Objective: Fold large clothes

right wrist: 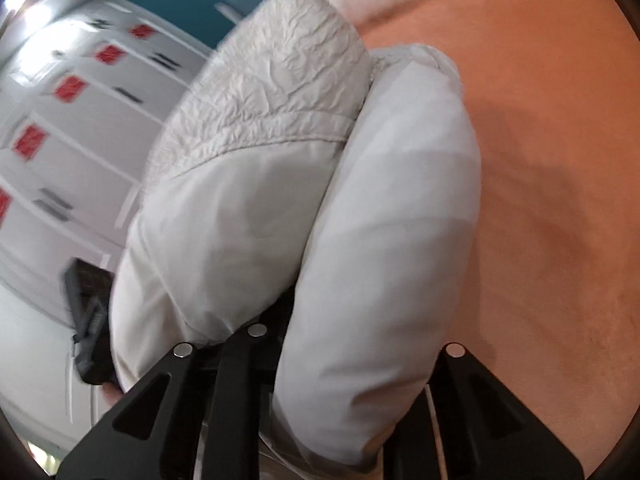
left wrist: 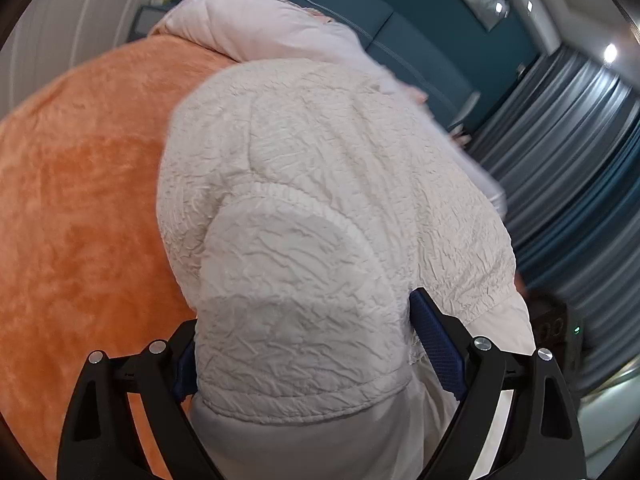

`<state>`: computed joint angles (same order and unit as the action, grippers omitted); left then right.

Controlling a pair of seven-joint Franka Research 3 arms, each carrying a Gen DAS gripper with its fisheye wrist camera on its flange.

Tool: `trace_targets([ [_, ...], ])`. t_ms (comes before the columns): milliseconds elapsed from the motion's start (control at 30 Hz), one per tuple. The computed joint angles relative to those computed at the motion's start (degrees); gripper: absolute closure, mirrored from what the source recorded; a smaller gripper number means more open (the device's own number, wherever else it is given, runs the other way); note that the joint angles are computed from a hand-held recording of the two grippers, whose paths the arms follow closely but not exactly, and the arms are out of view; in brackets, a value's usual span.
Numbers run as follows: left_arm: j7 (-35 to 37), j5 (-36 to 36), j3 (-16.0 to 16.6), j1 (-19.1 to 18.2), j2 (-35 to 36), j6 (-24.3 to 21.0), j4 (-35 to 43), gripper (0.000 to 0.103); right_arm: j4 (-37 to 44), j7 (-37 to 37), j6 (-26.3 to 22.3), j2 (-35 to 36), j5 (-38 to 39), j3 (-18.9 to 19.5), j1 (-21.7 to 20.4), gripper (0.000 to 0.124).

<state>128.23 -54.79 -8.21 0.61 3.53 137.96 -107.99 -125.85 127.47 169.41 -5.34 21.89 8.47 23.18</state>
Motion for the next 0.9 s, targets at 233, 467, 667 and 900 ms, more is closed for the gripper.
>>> trace_targets([
  [233,-12.36,13.85,0.91,-1.36,-8.25,9.94,-7.64,0.015,5.58,5.31,-12.11,-0.58,-9.43,-0.36,-2.15,0.092],
  [467,-20.87,30.31,1.20,-3.29,-26.25,14.67,-21.31,0.013,4.19,26.25,-20.17,-12.42,-38.55,7.88,-8.53,0.090],
  [667,-32.02,41.74,-2.45,-3.41,-27.21,9.84,-24.63,0.012,9.82,9.24,-24.71,-4.69,-32.76,6.05,-2.24,0.092],
  [900,-42.69,48.37,-0.49,-4.20,-28.28,4.79,-25.30,0.011,10.36,22.20,-39.56,-5.35,-40.84,4.52,-0.61,0.100],
])
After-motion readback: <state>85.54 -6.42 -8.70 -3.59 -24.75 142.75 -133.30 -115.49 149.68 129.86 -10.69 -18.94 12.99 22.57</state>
